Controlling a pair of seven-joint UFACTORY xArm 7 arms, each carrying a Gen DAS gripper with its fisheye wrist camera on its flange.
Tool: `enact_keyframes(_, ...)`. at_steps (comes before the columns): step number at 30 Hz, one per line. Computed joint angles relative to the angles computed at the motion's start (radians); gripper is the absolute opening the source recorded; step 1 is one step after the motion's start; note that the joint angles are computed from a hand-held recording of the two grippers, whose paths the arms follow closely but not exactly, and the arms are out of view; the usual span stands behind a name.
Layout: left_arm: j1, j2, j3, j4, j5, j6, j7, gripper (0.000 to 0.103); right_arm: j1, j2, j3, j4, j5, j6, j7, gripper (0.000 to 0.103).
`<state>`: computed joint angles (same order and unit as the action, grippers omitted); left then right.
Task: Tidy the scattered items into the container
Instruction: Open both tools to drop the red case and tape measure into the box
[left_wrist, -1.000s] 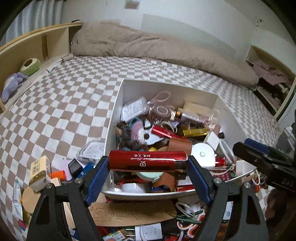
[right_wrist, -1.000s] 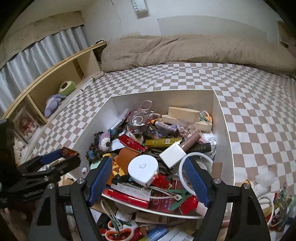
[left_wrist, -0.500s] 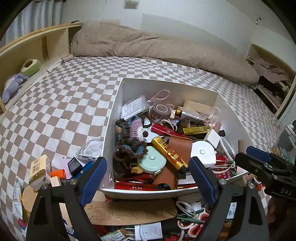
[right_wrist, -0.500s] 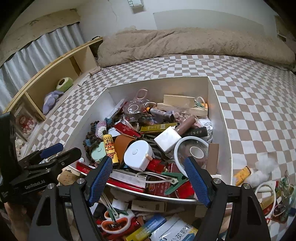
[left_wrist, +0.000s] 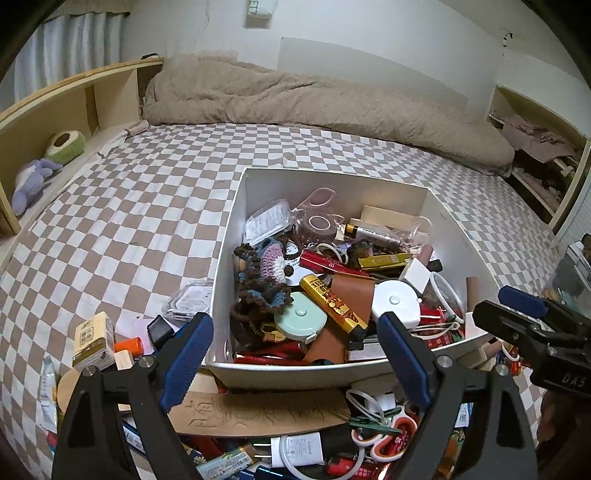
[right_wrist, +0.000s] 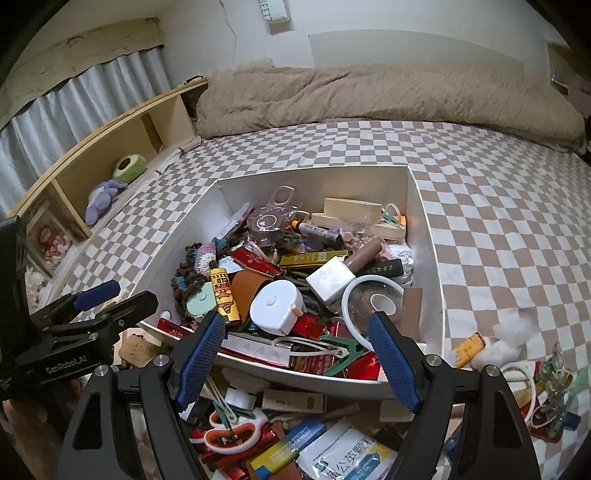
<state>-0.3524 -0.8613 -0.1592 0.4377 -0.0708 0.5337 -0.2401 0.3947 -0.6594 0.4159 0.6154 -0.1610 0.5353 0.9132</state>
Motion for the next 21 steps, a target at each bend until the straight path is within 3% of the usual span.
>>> enact_keyframes(4, 0.003, -0.035, -0.012, -0.006, 0.013, 0.02, -0.005, 0.091, -0.005, -0.017, 0.019, 0.013, -0.016, 0.034, 0.005, 0.081)
enact_keyframes(7, 0.001, -0.058, -0.015, -0.011, 0.016, 0.027, -0.008, 0.091, -0.008, -0.029, 0.034, 0.022, -0.03, 0.058, 0.013, 0.095)
enact_keyframes(10, -0.003, -0.087, -0.019, -0.017, 0.02, 0.039, -0.009, 0.091, 0.001, -0.044, 0.039, 0.026, -0.031, 0.077, 0.015, 0.096)
enact_keyframes(13, -0.002, -0.125, -0.029, -0.027, 0.027, 0.048, -0.015, 0.103, 0.002, -0.064, 0.053, 0.029, -0.037, 0.109, 0.025, 0.096)
enact_keyframes(15, 0.001, -0.142, -0.035, -0.03, 0.033, 0.056, -0.021, 0.103, 0.002, -0.075, 0.064, 0.031, -0.043, 0.129, 0.033, 0.103)
enact_keyframes(21, -0.004, -0.195, -0.039, -0.038, 0.04, 0.106, -0.022, 0.103, 0.021, -0.117, 0.07, 0.021, -0.033, 0.161, 0.048, 0.103)
